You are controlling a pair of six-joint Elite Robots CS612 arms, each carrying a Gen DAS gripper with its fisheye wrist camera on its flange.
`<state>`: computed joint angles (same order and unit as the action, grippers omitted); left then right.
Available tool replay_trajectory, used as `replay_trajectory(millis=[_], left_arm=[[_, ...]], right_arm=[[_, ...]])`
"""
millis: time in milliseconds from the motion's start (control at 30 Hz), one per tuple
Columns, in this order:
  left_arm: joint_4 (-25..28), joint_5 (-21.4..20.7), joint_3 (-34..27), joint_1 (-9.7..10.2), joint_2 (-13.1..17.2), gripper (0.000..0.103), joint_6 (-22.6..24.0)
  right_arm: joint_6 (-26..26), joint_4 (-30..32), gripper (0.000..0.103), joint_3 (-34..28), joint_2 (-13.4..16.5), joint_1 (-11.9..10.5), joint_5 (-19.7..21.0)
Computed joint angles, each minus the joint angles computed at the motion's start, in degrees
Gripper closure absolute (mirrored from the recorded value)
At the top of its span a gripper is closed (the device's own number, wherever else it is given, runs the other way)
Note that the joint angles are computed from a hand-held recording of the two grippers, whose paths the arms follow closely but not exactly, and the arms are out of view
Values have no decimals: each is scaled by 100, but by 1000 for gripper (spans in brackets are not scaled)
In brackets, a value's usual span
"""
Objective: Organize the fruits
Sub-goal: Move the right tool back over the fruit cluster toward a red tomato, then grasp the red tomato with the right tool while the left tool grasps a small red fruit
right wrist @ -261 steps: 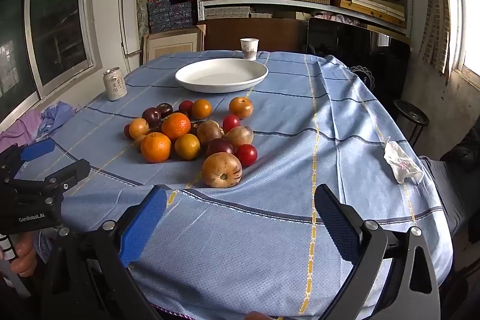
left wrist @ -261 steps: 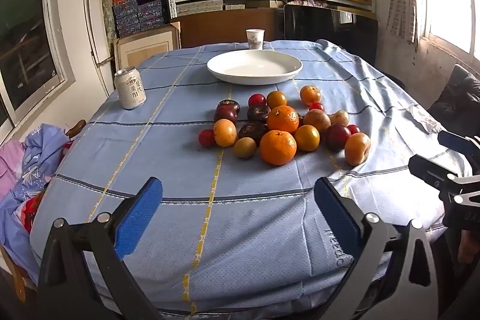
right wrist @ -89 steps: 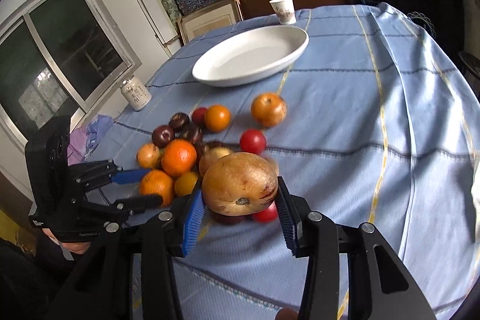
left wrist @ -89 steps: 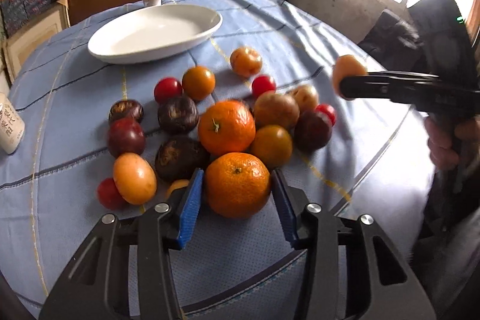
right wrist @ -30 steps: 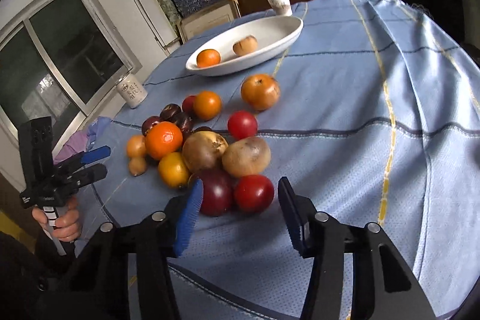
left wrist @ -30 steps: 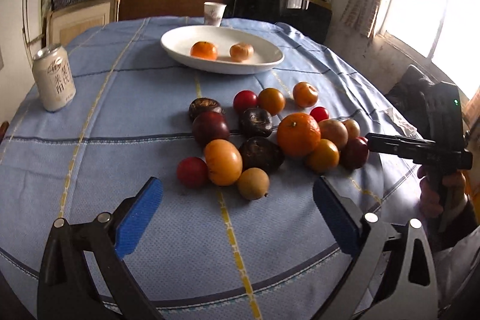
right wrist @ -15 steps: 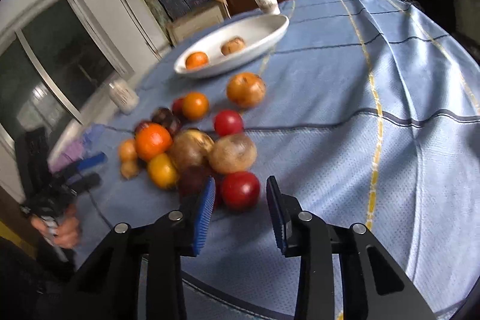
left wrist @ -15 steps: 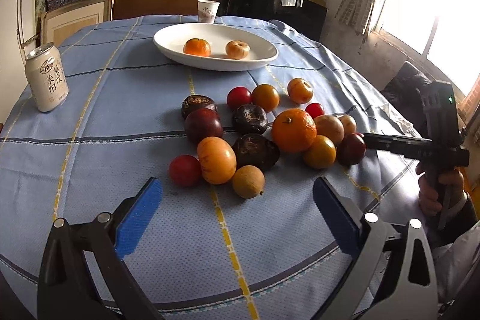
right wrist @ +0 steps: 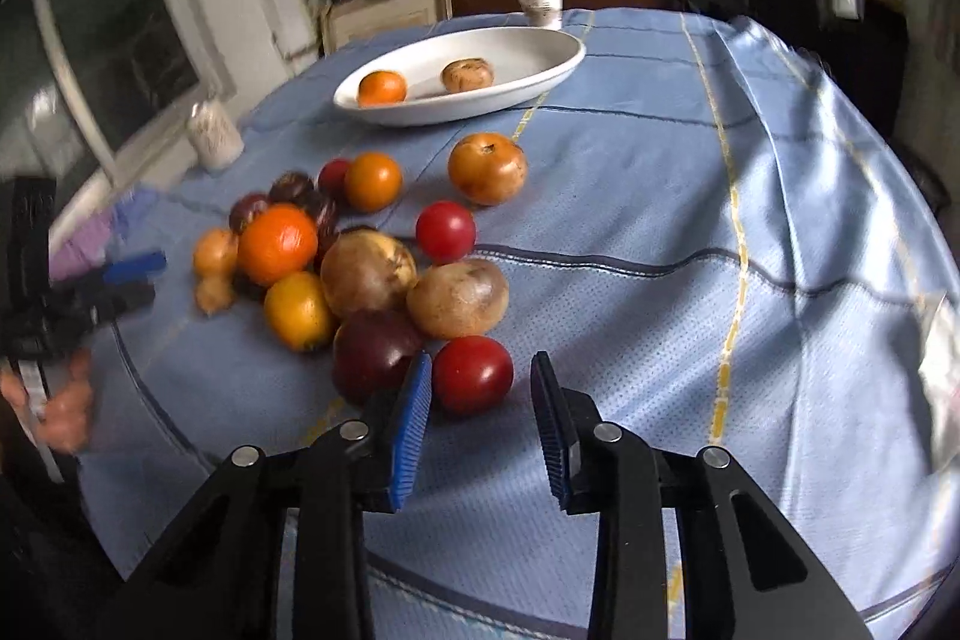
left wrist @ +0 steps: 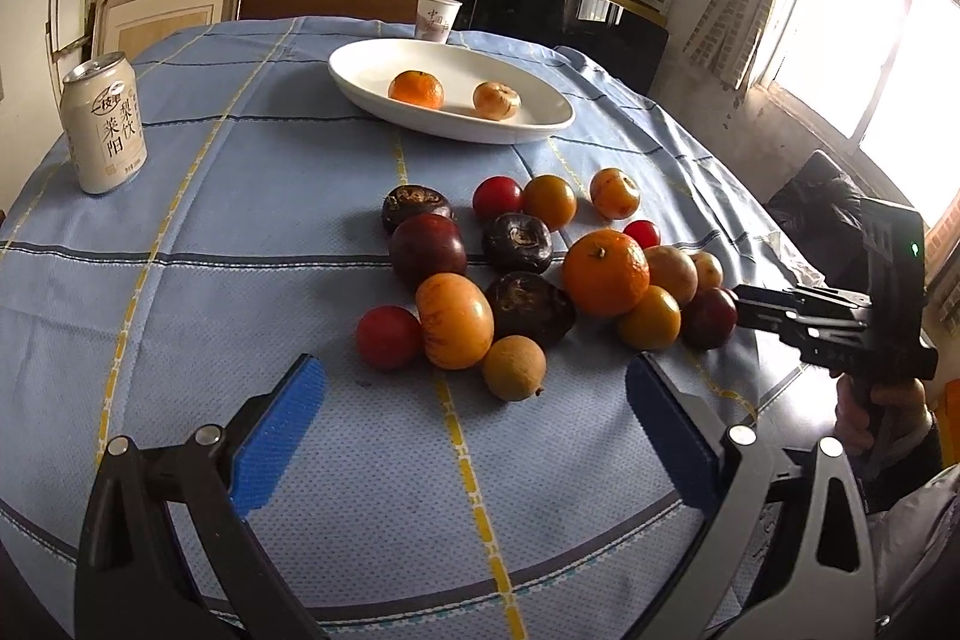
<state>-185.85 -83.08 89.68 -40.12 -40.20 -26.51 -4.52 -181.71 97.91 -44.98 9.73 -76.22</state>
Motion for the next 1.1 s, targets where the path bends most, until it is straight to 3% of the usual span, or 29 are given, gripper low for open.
replay_trajectory(millis=[100,433,500,667,767,833,900,1100], left_arm=[[11,-71,-19,21,7,5,-12],[-2,-42,-8,44,10,5,-195],[107,-32,-45,52,21,5,-270],[120,61,-106,85,59,5,-454],[261,65,-206,116,97,18,-463],[405,-92,-272,162,125,35,-513],[402,-238,-279,211,136,46,-566],[325,-134,-139,266,52,50,-351]], right_arm=[[-203,58,69,-32,2,30,-86],[-196,413,72,-127,56,19,170],[-144,298,73,-107,69,31,144],[309,35,73,-40,103,-93,547],[368,-37,73,-28,112,-110,622],[362,-117,73,-11,117,-114,659],[362,-137,73,-14,124,-128,721],[387,-107,73,-27,133,-142,805]])
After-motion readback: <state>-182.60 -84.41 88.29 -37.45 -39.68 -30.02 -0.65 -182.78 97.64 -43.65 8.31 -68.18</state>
